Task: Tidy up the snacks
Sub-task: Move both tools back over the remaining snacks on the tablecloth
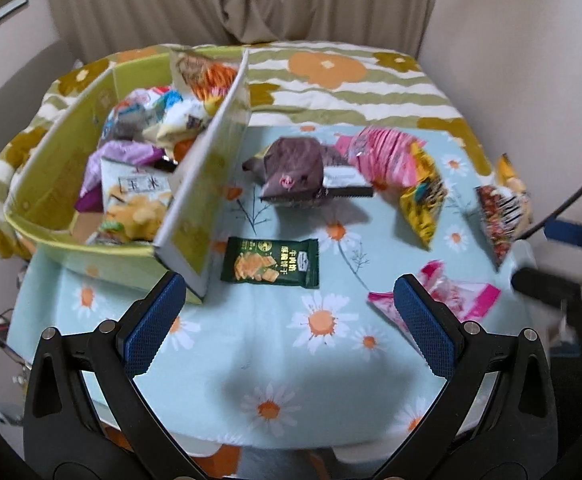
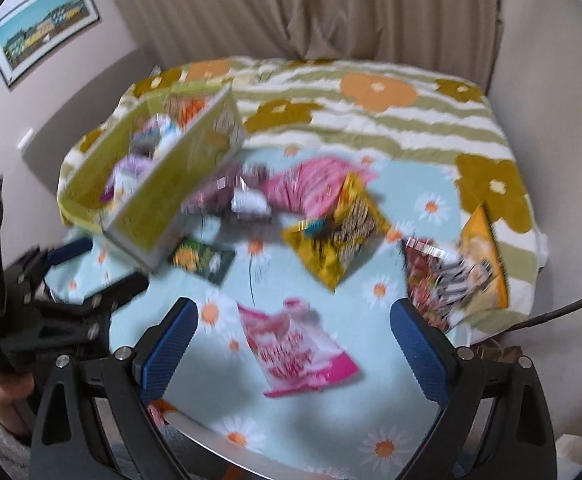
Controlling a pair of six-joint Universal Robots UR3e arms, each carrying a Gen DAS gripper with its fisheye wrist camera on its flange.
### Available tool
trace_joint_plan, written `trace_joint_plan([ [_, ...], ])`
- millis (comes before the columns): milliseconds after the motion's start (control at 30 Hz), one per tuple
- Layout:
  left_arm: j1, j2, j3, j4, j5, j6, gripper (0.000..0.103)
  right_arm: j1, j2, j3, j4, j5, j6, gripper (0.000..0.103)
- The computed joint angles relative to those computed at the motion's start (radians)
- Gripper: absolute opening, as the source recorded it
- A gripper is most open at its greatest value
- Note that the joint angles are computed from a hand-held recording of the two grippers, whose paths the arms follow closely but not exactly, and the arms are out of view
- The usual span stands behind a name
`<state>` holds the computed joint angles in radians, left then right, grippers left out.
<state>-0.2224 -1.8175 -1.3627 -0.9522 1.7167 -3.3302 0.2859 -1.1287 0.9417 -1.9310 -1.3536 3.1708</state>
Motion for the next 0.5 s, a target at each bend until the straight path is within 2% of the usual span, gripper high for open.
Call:
trace_joint_plan([
  [133, -0.023, -0.105, 0.033, 0.034, 0.036, -0.001, 0.103, -0.013, -0.021, 0.176, -0.092, 0.038, -0.042, 0.096],
  [233, -0.028, -0.213, 0.109, 0.030, 0.062, 0.004, 0.103, -0.025, -0.013, 0.246, -0.142, 0.073, -0.049, 0.096],
  [500, -0.030, -0.447, 0.369, -0.081, 0.132, -0.045, 0.103, -0.027, 0.033, 0.267, -0.213, 0.095, -0.077, 0.096],
])
